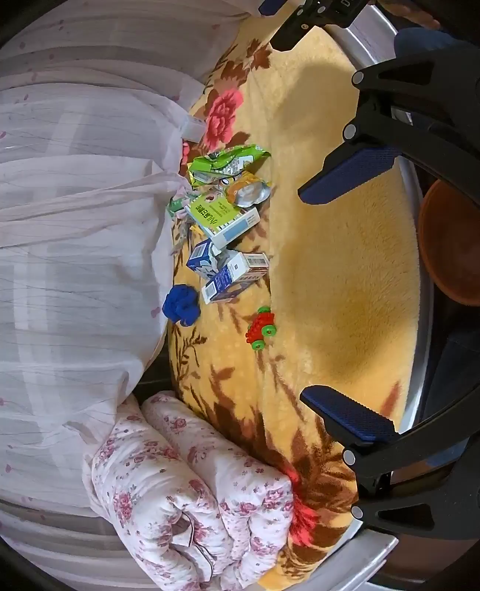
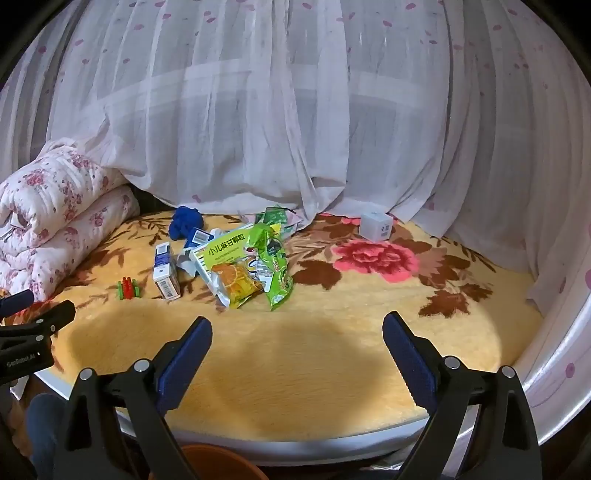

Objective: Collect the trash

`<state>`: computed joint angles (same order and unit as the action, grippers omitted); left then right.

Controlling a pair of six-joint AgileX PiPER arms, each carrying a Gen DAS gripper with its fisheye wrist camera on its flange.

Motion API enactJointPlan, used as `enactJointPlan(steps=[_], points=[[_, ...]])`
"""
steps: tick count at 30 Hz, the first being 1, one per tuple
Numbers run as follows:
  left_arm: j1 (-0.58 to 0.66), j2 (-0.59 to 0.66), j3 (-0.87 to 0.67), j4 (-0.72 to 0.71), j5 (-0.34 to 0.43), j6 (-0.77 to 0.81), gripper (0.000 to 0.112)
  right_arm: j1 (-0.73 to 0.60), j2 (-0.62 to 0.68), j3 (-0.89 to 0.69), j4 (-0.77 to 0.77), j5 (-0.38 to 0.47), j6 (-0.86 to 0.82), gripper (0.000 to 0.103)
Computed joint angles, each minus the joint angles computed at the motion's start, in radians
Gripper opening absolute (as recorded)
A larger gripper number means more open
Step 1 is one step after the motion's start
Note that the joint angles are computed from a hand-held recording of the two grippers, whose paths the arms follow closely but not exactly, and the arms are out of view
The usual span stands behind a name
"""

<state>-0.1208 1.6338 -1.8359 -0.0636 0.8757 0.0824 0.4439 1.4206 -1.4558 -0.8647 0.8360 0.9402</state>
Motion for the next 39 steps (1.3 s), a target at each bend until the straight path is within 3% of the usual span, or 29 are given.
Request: enactJointPlan(steps=[39], points=[[-0.006,-0.013,0.001,0.007,0.007,-0.011,0.096,0.028,-0.014,-0.001,-0.022,0.009,0.008,0.092]])
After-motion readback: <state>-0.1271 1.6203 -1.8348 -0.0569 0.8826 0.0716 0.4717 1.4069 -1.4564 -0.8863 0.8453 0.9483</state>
